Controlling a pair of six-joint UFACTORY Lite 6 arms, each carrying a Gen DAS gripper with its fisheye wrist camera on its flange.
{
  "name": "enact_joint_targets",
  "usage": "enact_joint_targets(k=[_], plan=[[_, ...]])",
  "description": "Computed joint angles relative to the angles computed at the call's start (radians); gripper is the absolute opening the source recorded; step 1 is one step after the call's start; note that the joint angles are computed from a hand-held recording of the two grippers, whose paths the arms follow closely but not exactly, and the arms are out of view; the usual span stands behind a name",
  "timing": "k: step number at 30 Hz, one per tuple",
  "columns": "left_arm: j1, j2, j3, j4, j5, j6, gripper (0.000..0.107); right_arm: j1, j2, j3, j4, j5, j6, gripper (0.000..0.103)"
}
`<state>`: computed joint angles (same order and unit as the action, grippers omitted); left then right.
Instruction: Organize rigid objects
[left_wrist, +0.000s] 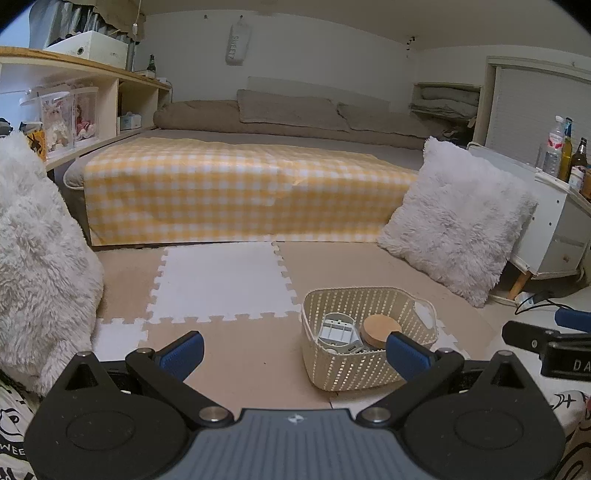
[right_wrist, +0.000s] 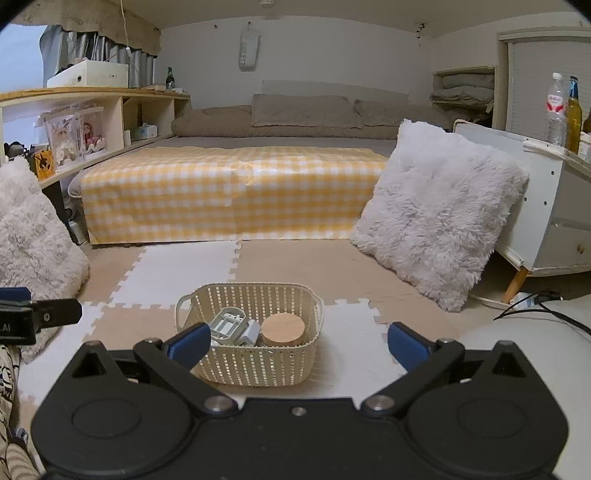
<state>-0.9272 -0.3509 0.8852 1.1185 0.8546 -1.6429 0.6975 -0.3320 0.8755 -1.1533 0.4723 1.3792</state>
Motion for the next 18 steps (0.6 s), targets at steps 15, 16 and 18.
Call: enact_joint_targets(k=[15,16,18], plan=[[-0.011,0.001,-0.013,0.0,0.019,-0.02,0.103,0.039,0.003,-0.013,-0.064,0.038,0.052,0.103],[-0.013,-0.002,-0.017,0.0,0.021,-0.019,0.103,0.04,0.003,-0.014,-0.065,0.039,0.054,0.103],[-0.014,-0.001,-0.017,0.0,0.023,-0.021,0.103,0.044,0.002,-0.014,-0.066,0.043,0.057,0.103]])
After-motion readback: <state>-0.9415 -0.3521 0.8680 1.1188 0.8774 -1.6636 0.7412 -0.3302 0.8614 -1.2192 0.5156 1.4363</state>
